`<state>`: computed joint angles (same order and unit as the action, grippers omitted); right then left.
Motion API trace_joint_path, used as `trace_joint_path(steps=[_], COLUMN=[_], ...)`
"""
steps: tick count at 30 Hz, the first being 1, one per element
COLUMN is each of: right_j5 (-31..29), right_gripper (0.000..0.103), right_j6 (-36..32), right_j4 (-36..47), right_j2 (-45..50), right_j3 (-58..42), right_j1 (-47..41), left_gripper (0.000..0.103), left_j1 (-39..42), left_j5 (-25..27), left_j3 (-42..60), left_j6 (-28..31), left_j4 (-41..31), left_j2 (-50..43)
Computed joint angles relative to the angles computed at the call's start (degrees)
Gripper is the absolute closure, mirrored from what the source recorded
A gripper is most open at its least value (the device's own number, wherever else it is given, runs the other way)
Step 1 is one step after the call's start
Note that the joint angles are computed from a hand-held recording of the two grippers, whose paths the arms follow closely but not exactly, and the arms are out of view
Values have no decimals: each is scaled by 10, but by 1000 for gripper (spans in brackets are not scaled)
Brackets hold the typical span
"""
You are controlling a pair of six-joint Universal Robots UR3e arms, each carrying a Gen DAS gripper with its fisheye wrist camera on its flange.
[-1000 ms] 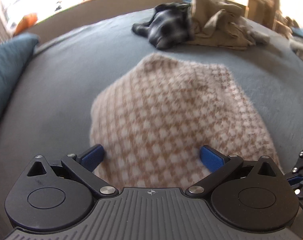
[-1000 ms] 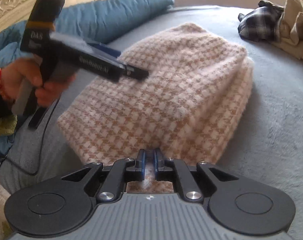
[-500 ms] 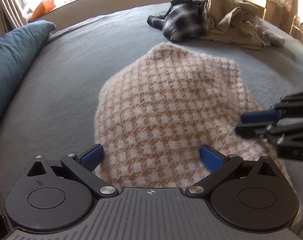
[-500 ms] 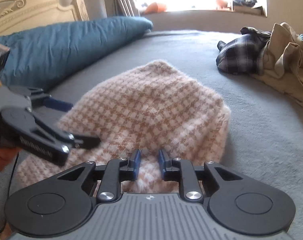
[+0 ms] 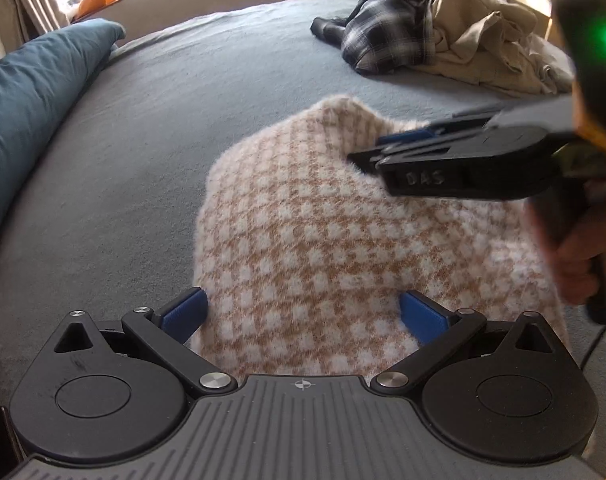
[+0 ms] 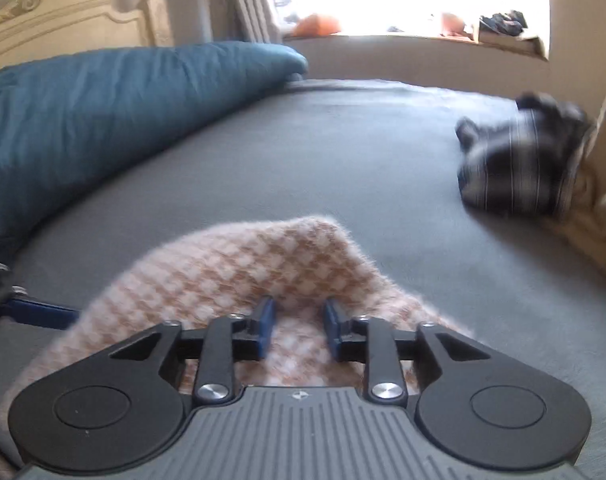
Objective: Fold clothes
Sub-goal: 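Lift the cardigan bundle off the bedspread with both grippers, then carry the cardigan bundle and lower it onto the folded blue and white stack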
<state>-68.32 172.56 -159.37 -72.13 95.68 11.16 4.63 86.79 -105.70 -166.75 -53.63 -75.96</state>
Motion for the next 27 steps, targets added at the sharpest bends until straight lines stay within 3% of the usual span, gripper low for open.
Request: trace_joint_path(steps=[3,10,12,13,14,15,16,18,20,22,25,27], right_j5=[33,23,50,73,101,128,157,239,325,366,341,344], right_gripper=[65,64,63,61,58,45,26,11,7,5,4,0], right_j6=[27,29,36,48,62,76,88,80,38,-13,-10,-7], right_j4=[-10,-23,5,23,35,35,42,113,266,400,415,382], right_j2=[9,3,-27,-49,-79,-117,-156,-241,-317,-352,-320,-287], right_j3=[7,21,28,36,57,93,128,201,259,292,304,306], right_j1=[-23,-21,-39,-57,-81,-111,-144,-233,-332,-399,-395,-368], left_gripper=[0,0,0,0,0,0,0,0,0,0,0,0], left_j1=[-7,-2,42,90,140,188,236,325,385,425,446,437], left_j5=[9,1,-58,-116,-173,-213,-252,-319,-353,-384,-437,-452], left_j3=[6,-7,-29,-50,-66,-70,-71,-62,-31,4,33,32], left_j6=[-5,-1,32,56,82,105,131,188,228,258,289,296], left_j4=[0,11,10,-1,-21,-55,-93,-181,-279,-379,-483,-484], left_j2=[-6,3,31,61,89,105,117,131,98,37,-50,-74])
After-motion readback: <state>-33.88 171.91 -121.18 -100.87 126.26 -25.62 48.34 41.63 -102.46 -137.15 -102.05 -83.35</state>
